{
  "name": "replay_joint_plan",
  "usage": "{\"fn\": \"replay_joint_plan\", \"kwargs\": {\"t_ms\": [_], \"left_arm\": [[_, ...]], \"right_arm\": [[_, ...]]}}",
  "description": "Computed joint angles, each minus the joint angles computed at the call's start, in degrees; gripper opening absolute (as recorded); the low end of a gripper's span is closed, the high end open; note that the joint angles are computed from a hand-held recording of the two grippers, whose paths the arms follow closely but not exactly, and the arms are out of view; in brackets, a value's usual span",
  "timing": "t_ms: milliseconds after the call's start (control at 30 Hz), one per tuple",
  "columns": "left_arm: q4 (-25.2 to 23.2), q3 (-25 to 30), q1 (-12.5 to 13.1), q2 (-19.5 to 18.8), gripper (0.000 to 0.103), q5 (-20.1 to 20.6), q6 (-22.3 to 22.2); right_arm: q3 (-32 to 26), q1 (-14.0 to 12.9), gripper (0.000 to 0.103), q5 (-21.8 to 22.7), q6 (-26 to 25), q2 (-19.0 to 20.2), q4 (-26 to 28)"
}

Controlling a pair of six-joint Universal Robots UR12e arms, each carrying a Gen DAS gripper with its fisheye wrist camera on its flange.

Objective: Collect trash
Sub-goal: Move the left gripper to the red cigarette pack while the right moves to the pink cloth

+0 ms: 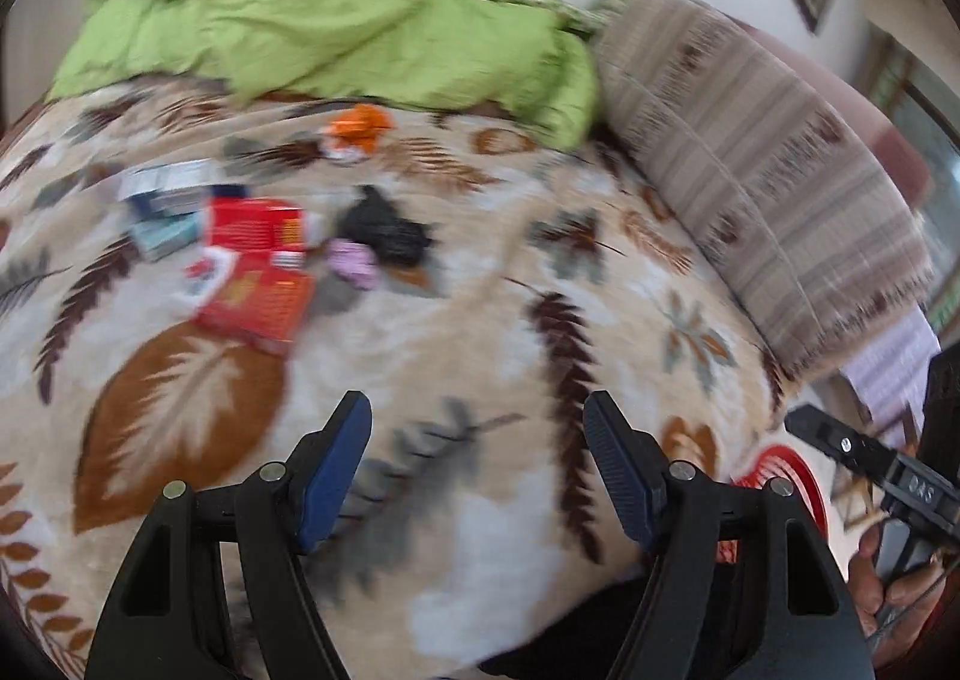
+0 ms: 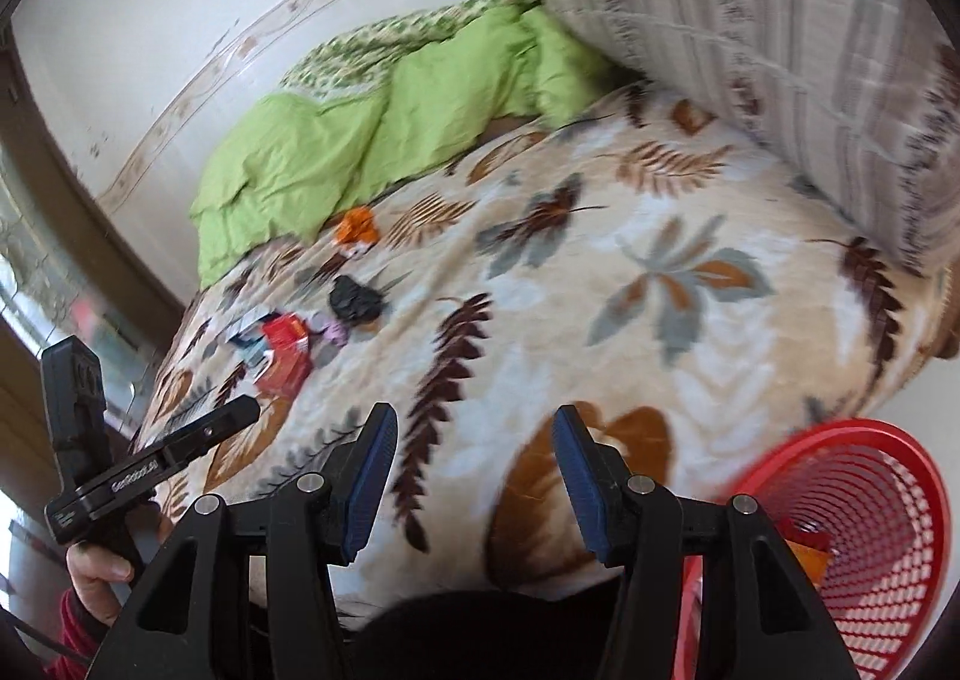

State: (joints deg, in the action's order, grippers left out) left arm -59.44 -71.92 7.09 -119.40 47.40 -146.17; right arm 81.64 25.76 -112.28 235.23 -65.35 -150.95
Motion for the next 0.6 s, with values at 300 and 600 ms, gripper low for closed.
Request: {"fn": "replay_joint_plan", "kwargs": {"t_ms": [300, 600], "left_arm": [[10.3, 6.7, 1.9, -7.0, 0.072, 10.2, -18.6], [4.7, 11.9, 2.8, -10.3, 0.072, 11.2, -19.4]], "right_arm": [[-19.1, -3.2, 0.057, 17.6, -6.1, 13.6, 3.8], [-45.4, -4.4, 0.04, 19.4, -7.2, 30.4, 16.4]]}}
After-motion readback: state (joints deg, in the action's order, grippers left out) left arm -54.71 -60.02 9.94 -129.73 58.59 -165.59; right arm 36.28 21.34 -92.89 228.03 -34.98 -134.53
